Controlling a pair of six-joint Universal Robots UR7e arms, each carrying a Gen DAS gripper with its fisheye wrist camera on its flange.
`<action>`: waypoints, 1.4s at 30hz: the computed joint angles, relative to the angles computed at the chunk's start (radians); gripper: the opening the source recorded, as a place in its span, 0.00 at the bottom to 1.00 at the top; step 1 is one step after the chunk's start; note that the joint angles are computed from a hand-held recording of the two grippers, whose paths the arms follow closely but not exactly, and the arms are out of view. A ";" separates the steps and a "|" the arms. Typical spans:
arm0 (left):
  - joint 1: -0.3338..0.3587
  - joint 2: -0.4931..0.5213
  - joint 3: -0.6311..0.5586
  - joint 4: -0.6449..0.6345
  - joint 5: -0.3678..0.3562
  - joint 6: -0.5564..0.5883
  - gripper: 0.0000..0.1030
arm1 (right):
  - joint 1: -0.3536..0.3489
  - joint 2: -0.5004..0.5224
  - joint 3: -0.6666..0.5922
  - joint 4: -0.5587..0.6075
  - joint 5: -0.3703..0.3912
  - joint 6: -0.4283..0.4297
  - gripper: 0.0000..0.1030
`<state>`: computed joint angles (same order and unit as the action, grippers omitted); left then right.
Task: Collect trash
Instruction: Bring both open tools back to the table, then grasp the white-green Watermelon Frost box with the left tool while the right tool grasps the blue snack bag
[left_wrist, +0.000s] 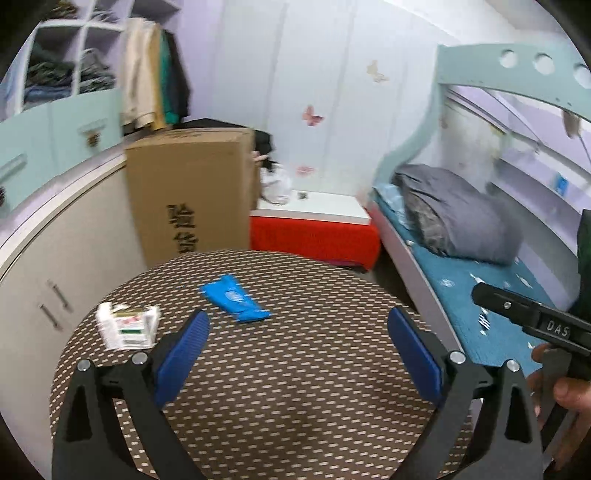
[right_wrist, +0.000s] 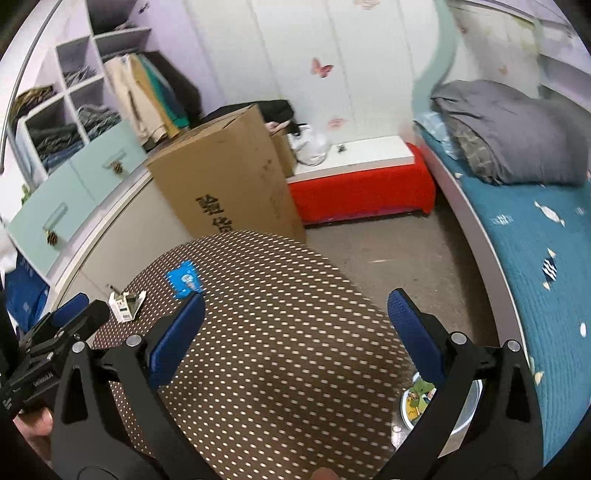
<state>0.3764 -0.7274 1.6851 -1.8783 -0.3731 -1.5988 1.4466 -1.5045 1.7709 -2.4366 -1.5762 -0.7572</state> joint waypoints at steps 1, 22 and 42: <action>-0.002 -0.021 0.016 0.062 -0.004 -0.065 0.92 | 0.008 0.004 0.006 -0.001 -0.003 -0.004 0.94; 0.063 -0.286 0.312 0.344 -0.108 -0.514 0.92 | 0.146 0.179 0.106 -0.100 -0.154 -0.065 0.94; 0.219 -0.288 0.355 -0.030 -0.081 -0.128 0.72 | 0.224 0.444 0.081 -0.270 -0.235 -0.204 0.50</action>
